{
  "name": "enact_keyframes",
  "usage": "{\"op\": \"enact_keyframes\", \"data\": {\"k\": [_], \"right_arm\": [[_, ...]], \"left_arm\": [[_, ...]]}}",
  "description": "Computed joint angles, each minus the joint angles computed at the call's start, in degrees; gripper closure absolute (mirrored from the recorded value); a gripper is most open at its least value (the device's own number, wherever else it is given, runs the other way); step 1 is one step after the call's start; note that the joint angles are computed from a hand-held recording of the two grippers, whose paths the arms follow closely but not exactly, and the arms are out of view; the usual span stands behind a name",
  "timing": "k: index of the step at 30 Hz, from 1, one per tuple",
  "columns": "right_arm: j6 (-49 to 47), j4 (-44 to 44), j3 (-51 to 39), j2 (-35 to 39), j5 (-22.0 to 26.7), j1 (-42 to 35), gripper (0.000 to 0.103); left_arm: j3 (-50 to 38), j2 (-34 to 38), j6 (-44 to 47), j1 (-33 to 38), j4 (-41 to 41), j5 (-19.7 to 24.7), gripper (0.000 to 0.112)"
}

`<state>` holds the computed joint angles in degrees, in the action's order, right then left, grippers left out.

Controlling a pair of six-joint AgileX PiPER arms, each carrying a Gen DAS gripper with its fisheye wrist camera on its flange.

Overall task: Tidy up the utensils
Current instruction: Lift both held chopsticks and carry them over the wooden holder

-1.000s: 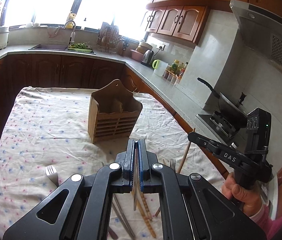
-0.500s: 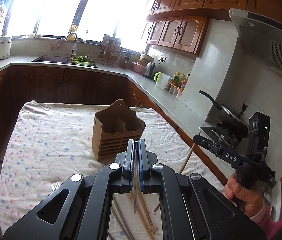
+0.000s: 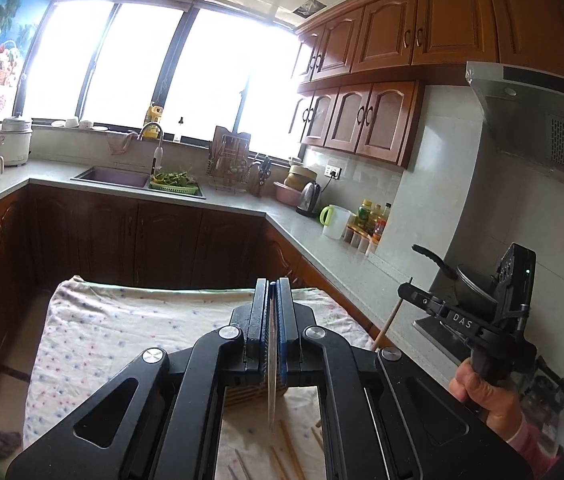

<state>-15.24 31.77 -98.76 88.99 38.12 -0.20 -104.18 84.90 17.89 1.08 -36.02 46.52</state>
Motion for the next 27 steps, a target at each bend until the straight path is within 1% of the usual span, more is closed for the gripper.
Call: {"op": "enact_keyframes", "data": {"k": [5,9,11,14,18,20,23,25,27], "right_arm": [[5.4,-3.4,-14.0,8.3,0.6,0.4,0.098],[9.4,-5.1,-24.9,15.9,2.3,-0.1,0.098],[11.3,-6.0,-29.8,19.7,3.4,0.1,0.098],[13.0,-7.3,-33.7,24.1,3.5,0.7,0.098],[12.7,-6.6,-32.0,27.0,1.3,1.2,0.098],[11.4,-4.5,-29.3,27.5,-0.4,1.0,0.098],[9.4,-1.5,-24.1,27.1,-4.2,1.0,0.098],[7.9,0.5,-20.7,26.3,-6.7,1.0,0.098],[6.7,2.0,-18.5,25.9,-8.1,1.0,0.098]], "left_arm": [[-13.4,8.7,-4.0,-0.7,3.6,0.6,0.11],[-23.5,16.2,-7.5,-1.2,6.5,1.8,0.11],[-26.0,19.0,-9.0,-1.4,8.0,1.5,0.11],[-28.6,22.8,-11.0,-1.6,9.2,0.9,0.11],[-25.0,24.6,-11.5,-2.0,9.4,-2.4,0.11],[-19.6,23.6,-10.3,-2.0,7.7,-5.9,0.11],[-15.8,23.7,-11.0,-2.7,8.2,-9.6,0.11],[-14.2,23.9,-11.4,-3.5,9.5,-10.8,0.11],[-12.6,23.8,-11.8,-4.3,11.0,-11.9,0.11]]}}
